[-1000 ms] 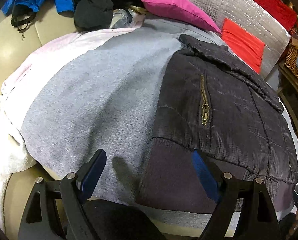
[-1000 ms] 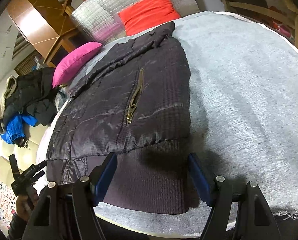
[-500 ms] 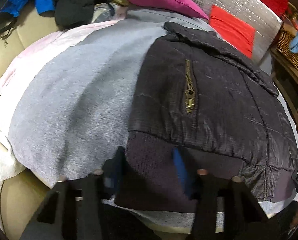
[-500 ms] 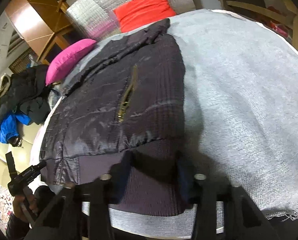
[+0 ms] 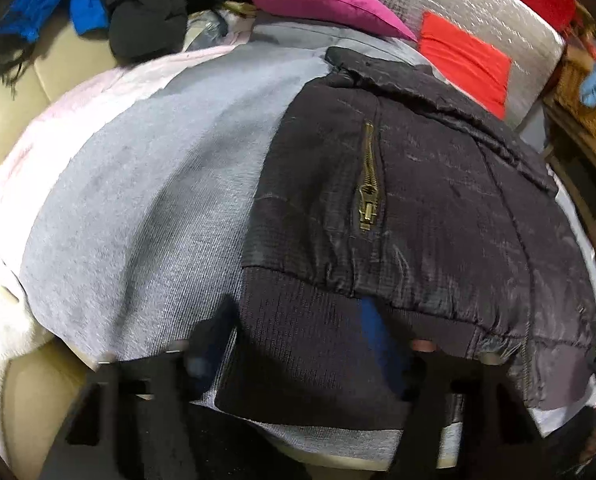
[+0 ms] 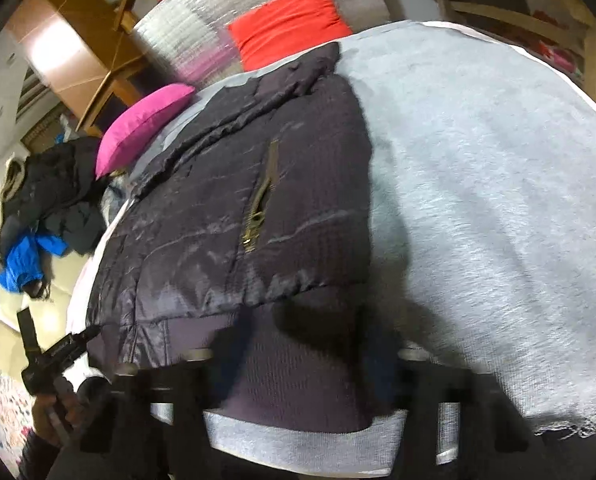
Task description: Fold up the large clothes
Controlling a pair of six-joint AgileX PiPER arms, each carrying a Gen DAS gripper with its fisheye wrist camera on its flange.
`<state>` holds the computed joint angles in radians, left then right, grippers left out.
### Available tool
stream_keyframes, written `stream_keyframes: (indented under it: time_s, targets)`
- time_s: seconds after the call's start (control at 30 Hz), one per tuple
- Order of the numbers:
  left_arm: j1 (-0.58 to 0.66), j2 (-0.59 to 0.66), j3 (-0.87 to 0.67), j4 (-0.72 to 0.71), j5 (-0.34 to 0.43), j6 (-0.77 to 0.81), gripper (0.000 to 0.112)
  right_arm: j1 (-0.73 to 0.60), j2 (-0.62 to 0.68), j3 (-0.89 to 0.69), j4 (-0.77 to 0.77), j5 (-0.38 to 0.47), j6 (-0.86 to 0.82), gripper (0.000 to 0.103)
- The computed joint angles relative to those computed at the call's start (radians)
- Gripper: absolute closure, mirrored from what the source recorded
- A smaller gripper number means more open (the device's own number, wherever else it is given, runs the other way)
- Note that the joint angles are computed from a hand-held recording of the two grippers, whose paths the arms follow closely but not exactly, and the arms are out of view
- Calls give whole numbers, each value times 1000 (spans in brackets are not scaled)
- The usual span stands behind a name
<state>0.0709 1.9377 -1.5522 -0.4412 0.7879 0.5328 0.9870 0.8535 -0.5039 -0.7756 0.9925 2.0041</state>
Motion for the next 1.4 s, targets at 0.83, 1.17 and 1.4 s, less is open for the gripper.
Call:
stream_keyframes:
  time_s: [0.83, 1.17, 1.4]
  targets:
    - [47, -52, 43, -36, 25, 77, 103, 36, -45, -26, 29, 55, -28, 92]
    - [67, -20, -1, -88, 83, 32, 77, -174, -198, 118, 85, -220, 10, 78]
    - [32, -32, 11, -51, 63, 25, 68, -314, -207, 163, 146, -416, -89, 36]
